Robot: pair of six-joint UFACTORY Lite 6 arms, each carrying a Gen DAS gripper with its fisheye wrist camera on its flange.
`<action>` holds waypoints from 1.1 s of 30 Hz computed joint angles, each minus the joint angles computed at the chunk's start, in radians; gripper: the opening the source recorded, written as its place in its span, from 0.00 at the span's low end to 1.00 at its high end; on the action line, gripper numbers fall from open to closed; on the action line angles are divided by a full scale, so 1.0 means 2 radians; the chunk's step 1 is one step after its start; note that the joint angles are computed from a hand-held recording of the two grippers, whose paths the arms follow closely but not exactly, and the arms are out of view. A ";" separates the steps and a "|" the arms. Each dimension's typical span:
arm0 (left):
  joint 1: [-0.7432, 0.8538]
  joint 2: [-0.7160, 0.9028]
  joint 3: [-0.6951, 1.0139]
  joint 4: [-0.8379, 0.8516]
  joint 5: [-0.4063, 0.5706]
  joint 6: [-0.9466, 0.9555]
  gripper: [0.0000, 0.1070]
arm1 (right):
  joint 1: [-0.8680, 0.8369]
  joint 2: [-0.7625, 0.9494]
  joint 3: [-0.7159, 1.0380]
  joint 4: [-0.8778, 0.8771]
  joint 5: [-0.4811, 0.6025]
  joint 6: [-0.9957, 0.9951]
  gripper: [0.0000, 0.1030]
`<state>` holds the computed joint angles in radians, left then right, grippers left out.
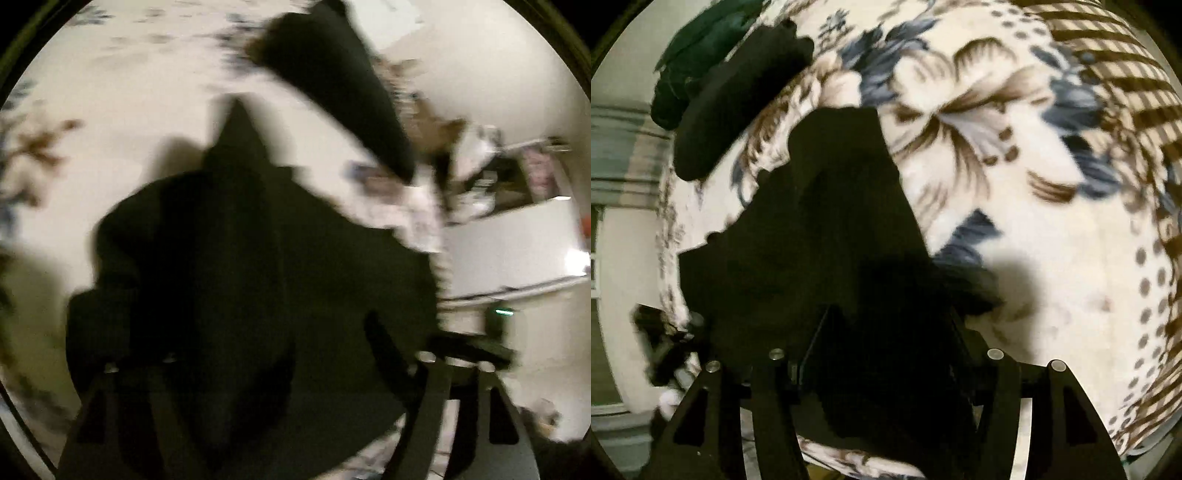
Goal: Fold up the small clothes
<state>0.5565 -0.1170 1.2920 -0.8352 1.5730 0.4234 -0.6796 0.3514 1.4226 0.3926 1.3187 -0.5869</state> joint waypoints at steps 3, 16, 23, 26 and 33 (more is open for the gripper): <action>0.060 0.004 -0.054 -0.121 0.052 -0.006 0.49 | 0.005 -0.007 -0.012 0.007 -0.010 0.002 0.60; 0.117 0.084 0.160 0.081 0.017 -0.038 0.81 | -0.021 0.014 0.030 0.016 0.019 -0.004 0.60; -0.089 0.097 0.098 0.211 -0.107 -0.029 0.80 | -0.013 0.022 0.032 0.019 0.018 0.002 0.60; -0.106 0.093 0.105 0.154 -0.091 -0.014 0.19 | -0.008 0.021 0.029 0.017 0.014 -0.001 0.60; 0.094 0.098 -0.024 -0.110 0.031 -0.059 0.15 | -0.014 0.036 0.042 0.018 0.018 -0.010 0.60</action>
<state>0.7454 0.0797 1.2435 -1.0556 1.6348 0.3054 -0.7081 0.4224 1.5064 0.4278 1.3537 -0.6074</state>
